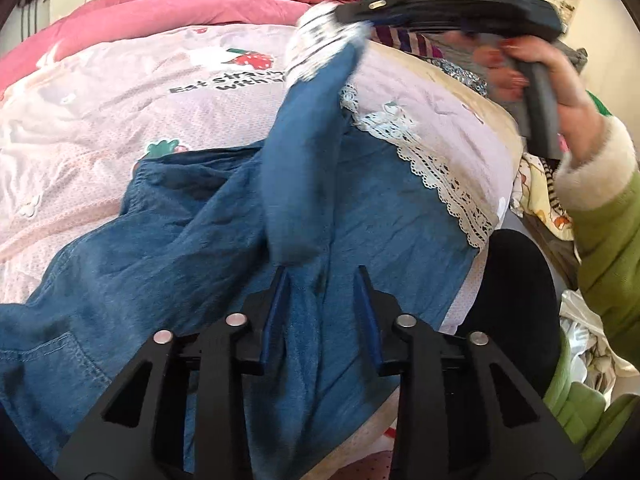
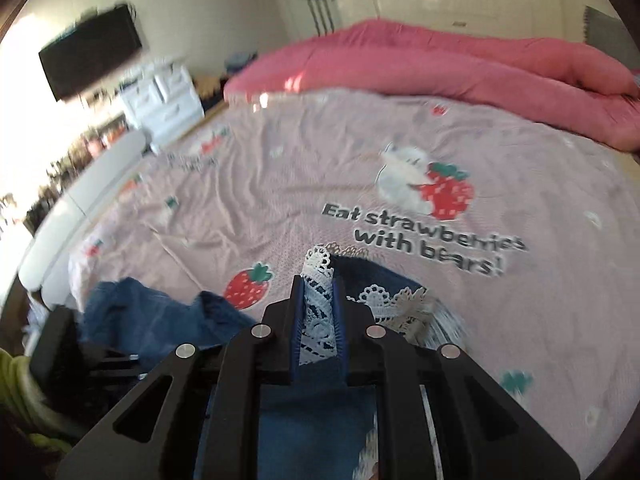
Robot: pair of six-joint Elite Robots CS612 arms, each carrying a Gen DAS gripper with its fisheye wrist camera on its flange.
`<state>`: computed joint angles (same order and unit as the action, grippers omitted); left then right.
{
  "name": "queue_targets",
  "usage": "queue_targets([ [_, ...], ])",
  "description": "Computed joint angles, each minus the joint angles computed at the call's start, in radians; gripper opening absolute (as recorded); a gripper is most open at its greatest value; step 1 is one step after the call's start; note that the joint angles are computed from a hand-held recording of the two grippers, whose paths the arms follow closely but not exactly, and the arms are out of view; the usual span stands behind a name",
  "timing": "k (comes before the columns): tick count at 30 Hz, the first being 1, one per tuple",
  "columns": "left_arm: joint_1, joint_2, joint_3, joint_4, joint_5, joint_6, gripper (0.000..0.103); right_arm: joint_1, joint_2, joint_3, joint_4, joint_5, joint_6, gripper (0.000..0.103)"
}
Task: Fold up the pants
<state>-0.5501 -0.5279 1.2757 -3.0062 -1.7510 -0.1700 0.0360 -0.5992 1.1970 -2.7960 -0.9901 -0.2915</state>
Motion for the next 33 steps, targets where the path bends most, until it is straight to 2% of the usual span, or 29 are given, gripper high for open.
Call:
queue_targets([
  [7,-0.017,-0.014,0.018,-0.004,0.036,0.070,0.013,-0.047,-0.079,0.175,-0.154,0.012,0.087,0.013],
  [12,-0.022,-0.023,0.031,0.023,-0.007,0.116,0.001,-0.074,-0.115,0.286,-0.214,-0.004,0.131,0.013],
  [14,-0.022,-0.025,0.037,0.039,-0.032,0.133,0.001,-0.082,-0.124,0.318,-0.219,-0.018,0.137,0.013],
  [19,-0.030,-0.027,0.050,0.053,-0.036,0.159,0.001,-0.093,-0.141,0.387,-0.209,-0.074,0.140,0.013],
  [23,-0.032,-0.033,0.064,0.046,-0.039,0.168,0.001,-0.093,-0.141,0.412,-0.184,-0.118,0.139,0.013],
  [27,-0.034,-0.043,0.078,0.040,-0.043,0.182,0.001,-0.099,-0.143,0.436,-0.180,-0.122,0.146,0.013],
  [31,-0.030,-0.049,0.087,0.055,-0.048,0.192,0.001,-0.093,-0.141,0.439,-0.124,-0.181,0.114,0.013],
  [33,-0.030,-0.051,0.091,0.065,-0.044,0.198,0.001,-0.098,-0.147,0.449,-0.132,-0.165,0.109,0.013],
])
